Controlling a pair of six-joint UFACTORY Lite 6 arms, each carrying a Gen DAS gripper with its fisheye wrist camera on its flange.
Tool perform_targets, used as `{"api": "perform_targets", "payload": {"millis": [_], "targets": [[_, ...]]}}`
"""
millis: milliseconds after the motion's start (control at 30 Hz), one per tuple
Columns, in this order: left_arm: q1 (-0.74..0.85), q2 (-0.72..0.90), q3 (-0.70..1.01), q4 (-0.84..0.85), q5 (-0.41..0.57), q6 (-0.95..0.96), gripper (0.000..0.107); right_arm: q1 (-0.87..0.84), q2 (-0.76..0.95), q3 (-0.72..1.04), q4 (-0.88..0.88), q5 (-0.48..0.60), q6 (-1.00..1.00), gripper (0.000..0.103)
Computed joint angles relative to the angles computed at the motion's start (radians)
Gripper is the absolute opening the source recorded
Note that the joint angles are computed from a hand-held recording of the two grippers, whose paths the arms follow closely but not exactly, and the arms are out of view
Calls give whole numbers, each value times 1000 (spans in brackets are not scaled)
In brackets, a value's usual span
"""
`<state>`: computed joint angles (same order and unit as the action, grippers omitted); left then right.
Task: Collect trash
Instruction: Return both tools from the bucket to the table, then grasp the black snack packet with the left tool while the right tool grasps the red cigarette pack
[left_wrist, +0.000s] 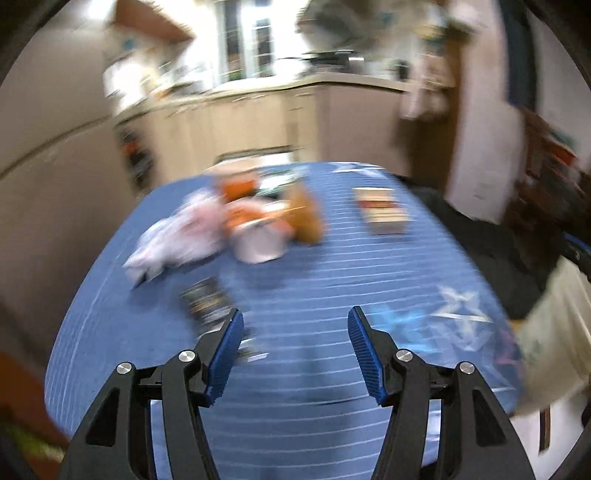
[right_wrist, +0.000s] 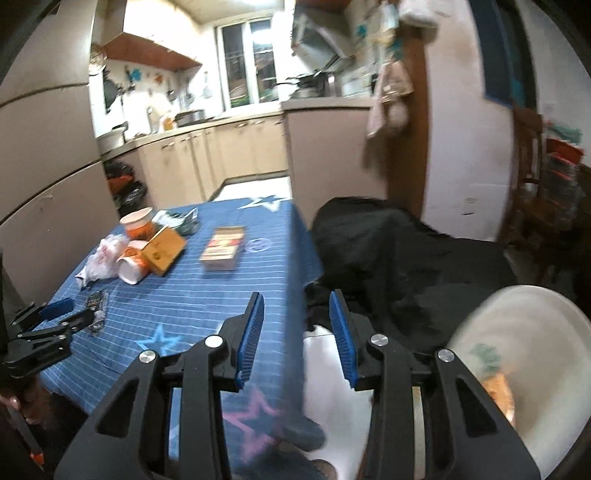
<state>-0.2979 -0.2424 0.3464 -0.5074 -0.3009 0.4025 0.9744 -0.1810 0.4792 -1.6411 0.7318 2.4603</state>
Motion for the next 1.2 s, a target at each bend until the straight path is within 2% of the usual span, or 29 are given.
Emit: {"api": "perform_targets", "payload": {"millis": [67,100,133,167,200,233,300,367,400,467,600,667,767,867,933,1000,1033,1133,1167,1200], "targets": [[148,14,6,209,31,-177,61,-56,106,78,-96,-65,59,39],[206,37,21,314,37,-266,63,-85,162,127,-134,-96,82,49],[261,69,43,419,34,-359,70,-103,200,159,-158,-110,99,57],[294,91,55,523,20,-459,74,-131,254,207,-199,-131,134,76],[339,117,71,628,1,-559,81,-150,294,246,-228,-143,158,84],[373,139,84,727,-13,-647,85,-173,336,291,-253,-167,167,85],[386,197,126,801,-16,-696,87,-216,420,390,-232,-223,114,92],[357,260,164,726,-26,-625,89,-244,499,481,-213,-247,75,97],[328,286,173,635,-38,-553,93,-263,539,525,-234,-265,84,98],[295,361,211,501,-64,-457,94,-297,609,611,-207,-315,32,98],[251,485,312,361,-56,-380,94,-345,759,807,-52,-389,-156,98],[255,526,351,363,-44,-396,94,-360,825,900,20,-426,-246,98],[281,585,406,459,-5,-509,94,-368,948,1074,295,-429,-554,97],[266,597,418,409,-8,-462,94,-367,1066,1245,580,-380,-868,96],[263,594,410,397,-18,-457,92,-363,1131,1340,726,-341,-1022,88],[260,591,406,386,-20,-449,91,-361,1174,1392,811,-313,-1100,74],[256,589,401,357,-23,-420,89,-358,1187,1401,806,-302,-1095,72],[255,557,350,316,-49,-373,81,-343,1208,1431,768,-258,-1069,55],[259,549,332,319,-62,-374,78,-344,1206,1425,759,-261,-1057,55],[263,538,316,320,-72,-375,71,-344,1204,1419,749,-262,-1044,55]]}}
